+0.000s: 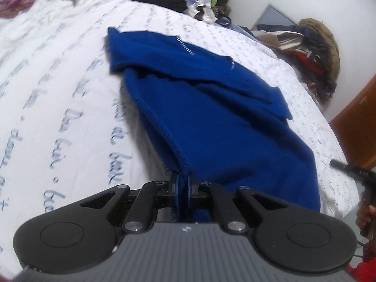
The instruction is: Fold small clothes
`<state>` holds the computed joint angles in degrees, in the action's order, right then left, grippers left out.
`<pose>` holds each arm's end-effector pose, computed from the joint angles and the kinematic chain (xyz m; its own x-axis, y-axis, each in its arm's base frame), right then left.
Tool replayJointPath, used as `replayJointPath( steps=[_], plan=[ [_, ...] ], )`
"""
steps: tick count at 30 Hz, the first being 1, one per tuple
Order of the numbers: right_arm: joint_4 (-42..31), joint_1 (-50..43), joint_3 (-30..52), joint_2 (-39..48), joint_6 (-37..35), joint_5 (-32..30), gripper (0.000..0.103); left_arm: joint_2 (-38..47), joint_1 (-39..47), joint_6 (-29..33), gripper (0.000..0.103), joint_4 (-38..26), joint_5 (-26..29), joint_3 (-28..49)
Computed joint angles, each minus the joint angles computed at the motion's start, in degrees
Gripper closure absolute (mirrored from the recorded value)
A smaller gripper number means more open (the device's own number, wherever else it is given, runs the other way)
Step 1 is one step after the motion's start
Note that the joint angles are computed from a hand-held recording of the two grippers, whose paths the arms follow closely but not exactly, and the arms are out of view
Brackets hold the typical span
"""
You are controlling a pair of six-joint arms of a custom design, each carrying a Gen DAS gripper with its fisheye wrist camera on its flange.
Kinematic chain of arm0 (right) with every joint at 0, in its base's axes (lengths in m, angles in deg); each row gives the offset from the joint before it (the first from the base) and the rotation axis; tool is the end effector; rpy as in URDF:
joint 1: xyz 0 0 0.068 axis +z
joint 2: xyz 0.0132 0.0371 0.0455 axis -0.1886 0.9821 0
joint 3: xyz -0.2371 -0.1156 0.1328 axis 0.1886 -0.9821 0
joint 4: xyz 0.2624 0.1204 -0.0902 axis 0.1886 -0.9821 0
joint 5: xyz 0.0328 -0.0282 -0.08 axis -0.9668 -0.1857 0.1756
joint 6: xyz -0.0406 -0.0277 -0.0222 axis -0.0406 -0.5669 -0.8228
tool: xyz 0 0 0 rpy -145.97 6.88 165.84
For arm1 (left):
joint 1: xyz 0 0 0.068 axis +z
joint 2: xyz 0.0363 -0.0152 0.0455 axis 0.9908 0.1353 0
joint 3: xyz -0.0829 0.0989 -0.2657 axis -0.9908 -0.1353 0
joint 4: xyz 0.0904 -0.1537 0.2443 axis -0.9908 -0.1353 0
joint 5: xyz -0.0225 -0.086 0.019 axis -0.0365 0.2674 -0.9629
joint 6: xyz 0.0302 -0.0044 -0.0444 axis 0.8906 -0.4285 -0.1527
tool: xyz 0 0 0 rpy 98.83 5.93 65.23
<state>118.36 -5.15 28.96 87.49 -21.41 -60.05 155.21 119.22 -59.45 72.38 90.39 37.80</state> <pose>0.2886 0.0450 0.0191 -0.7015 0.0664 -0.7096 -0.3276 0.8542 0.4037 0.1714 0.1037 0.0520 -0.7364 -0.3493 -0.5794 -0.1255 0.9121 -0.3904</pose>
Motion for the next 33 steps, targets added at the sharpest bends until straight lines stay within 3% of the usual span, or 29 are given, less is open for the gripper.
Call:
replayJointPath(
  steps=[1,2,4,6,11,15,17,18,19,20,21,23,26,29,33],
  plan=[
    [-0.95,-0.43,0.81,1.35,0.43,-2.35,0.078,0.79,1.10,0.52,0.089,-0.08,0.49,0.22],
    [-2.02,-0.66,1.56,2.76,0.28,-4.23,0.052,1.32,1.64,0.43,0.082,0.86,0.48,-0.05],
    [-0.96,0.19,1.50,5.26,-0.21,-4.15,0.024,1.66,3.53,2.80,0.038,1.12,1.01,-0.62],
    [-0.32,1.64,1.08,6.20,-1.86,-3.15,0.024,0.47,3.77,3.82,0.024,2.44,1.05,-2.09],
    [-8.84,4.33,0.38,3.72,-10.36,-7.49,0.025,-0.44,3.50,10.87,0.023,-3.79,4.35,-2.36],
    [-13.33,4.36,-1.34,1.56,-16.03,-10.58,0.025,0.33,1.19,13.78,0.026,-6.99,3.66,-2.60],
    [-12.85,3.52,-1.70,2.02,-14.90,-12.66,0.032,-1.70,-0.59,13.40,0.042,-8.26,1.96,-3.09],
    [-12.22,3.34,-1.73,2.53,-13.66,-13.47,0.041,-2.69,-1.59,12.91,0.058,-9.07,0.50,-3.15],
    [-12.15,3.40,-1.37,3.18,-12.28,-13.97,0.060,-4.32,-2.39,12.29,0.075,-9.30,-1.54,-3.53],
    [-11.10,3.61,-1.27,3.98,-10.80,-13.95,0.071,-4.94,-3.44,11.26,0.086,-8.68,-3.85,-3.60],
    [-9.62,3.93,-1.47,4.53,-9.68,-13.40,0.075,-5.10,-3.00,11.08,0.095,-9.13,-4.61,-3.37],
    [-7.93,4.80,-1.66,4.53,-7.27,-10.78,0.096,-4.42,1.33,12.55,0.096,-12.40,-1.29,-1.82],
    [-6.08,3.12,-2.76,3.09,-5.60,-14.33,0.097,-10.53,7.60,15.75,0.097,-19.49,3.99,-1.36],
    [-6.04,1.05,-5.12,-1.80,-7.67,-22.67,0.097,-14.02,16.29,24.29,0.097,-32.74,13.59,2.03],
    [-7.83,-1.25,-7.57,-7.91,-13.22,-31.85,0.097,-16.67,23.79,35.29,0.098,-48.13,20.16,6.00]
  ],
)
